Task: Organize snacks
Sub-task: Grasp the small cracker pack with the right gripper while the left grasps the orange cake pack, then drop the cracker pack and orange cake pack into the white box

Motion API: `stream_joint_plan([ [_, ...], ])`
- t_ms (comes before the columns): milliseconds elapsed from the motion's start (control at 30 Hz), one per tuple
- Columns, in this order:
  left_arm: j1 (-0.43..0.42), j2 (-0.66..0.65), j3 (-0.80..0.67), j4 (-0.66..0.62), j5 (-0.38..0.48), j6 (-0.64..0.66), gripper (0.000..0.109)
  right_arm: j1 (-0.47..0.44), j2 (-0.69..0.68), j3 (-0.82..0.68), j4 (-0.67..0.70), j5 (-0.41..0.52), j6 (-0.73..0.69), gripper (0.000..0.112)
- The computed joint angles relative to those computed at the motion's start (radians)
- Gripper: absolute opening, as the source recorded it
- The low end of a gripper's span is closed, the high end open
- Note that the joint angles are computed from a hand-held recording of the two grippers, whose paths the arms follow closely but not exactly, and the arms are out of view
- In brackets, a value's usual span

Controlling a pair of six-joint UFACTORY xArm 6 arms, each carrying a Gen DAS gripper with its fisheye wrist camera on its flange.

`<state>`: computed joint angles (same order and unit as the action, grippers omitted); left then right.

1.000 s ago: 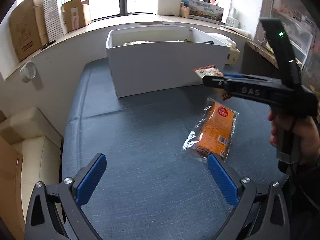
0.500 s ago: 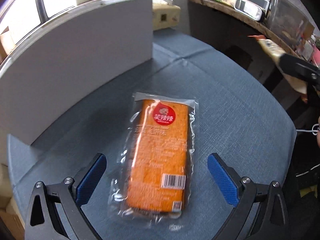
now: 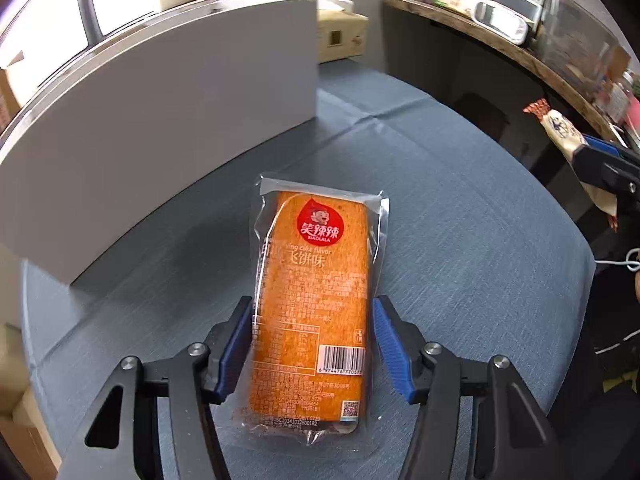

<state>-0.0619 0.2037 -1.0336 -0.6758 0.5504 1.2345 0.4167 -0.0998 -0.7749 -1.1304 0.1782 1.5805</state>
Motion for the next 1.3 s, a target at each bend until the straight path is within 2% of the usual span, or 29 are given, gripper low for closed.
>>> stream_joint_plan([
  [167,0.043,-0.091,0.061,-0.087,0.018,0.030,0.063,0.018,0.033,-0.033,0.014,-0.013,-0.026,0.050],
  [300,0.076,-0.208,0.135,-0.177,-0.058,0.059,0.063,0.038,0.080,-0.087,0.002,-0.021,-0.036,0.050],
  [467,0.116,-0.246,0.078,-0.277,-0.056,0.023,0.063,0.044,0.163,-0.218,-0.080,-0.039,-0.029,0.050],
  [500,0.119,-0.236,0.051,-0.284,-0.056,0.004,0.063,0.041,0.185,-0.249,-0.056,-0.047,-0.068,0.050],
  [600,0.103,-0.175,-0.044,-0.253,-0.106,-0.086,0.064,0.034,0.257,-0.355,0.046,-0.047,-0.202,0.050],
  [667,0.107,-0.126,-0.126,-0.275,-0.100,-0.095,0.064,0.023,0.316,-0.445,0.080,-0.037,-0.245,0.050],
  [767,0.099,-0.020,-0.277,-0.210,-0.114,-0.234,0.065,0.008,0.427,-0.590,0.248,-0.035,-0.423,0.050],
  [833,0.097,0.052,-0.375,-0.117,-0.139,-0.350,0.065,-0.001,0.502,-0.693,0.382,-0.019,-0.552,0.050],
  [933,0.104,0.185,-0.560,-0.073,-0.072,-0.432,0.065,-0.011,0.613,-0.851,0.643,0.015,-0.790,0.050],
  [1000,0.096,0.260,-0.651,0.030,-0.078,-0.531,0.065,-0.018,0.684,-0.972,0.734,0.080,-0.884,0.050],
  [1067,0.092,0.319,-0.727,0.064,-0.072,-0.550,0.070,-0.027,0.742,-1.068,0.792,0.117,-0.942,0.051],
  [1100,0.093,0.347,-0.767,0.063,-0.060,-0.553,0.074,-0.031,0.767,-1.111,0.803,0.136,-0.956,0.052],
  [1133,0.093,0.374,-0.807,0.071,-0.050,-0.566,0.082,-0.033,0.795,-1.160,0.815,0.166,-0.973,0.057],
  [1167,0.094,0.399,-0.842,0.090,-0.047,-0.585,0.095,-0.036,0.825,-1.211,0.856,0.192,-1.014,0.079],
  [1200,0.095,0.420,-0.872,0.096,-0.045,-0.596,0.101,-0.039,0.853,-1.263,0.868,0.229,-1.027,0.093],
  [1233,0.099,0.434,-0.898,0.100,-0.027,-0.610,0.103,-0.041,0.872,-1.299,0.838,0.258,-1.000,0.103],
  [1300,0.105,0.445,-0.918,0.088,-0.005,-0.606,0.103,-0.050,0.862,-1.274,0.746,0.219,-0.915,0.103],
])
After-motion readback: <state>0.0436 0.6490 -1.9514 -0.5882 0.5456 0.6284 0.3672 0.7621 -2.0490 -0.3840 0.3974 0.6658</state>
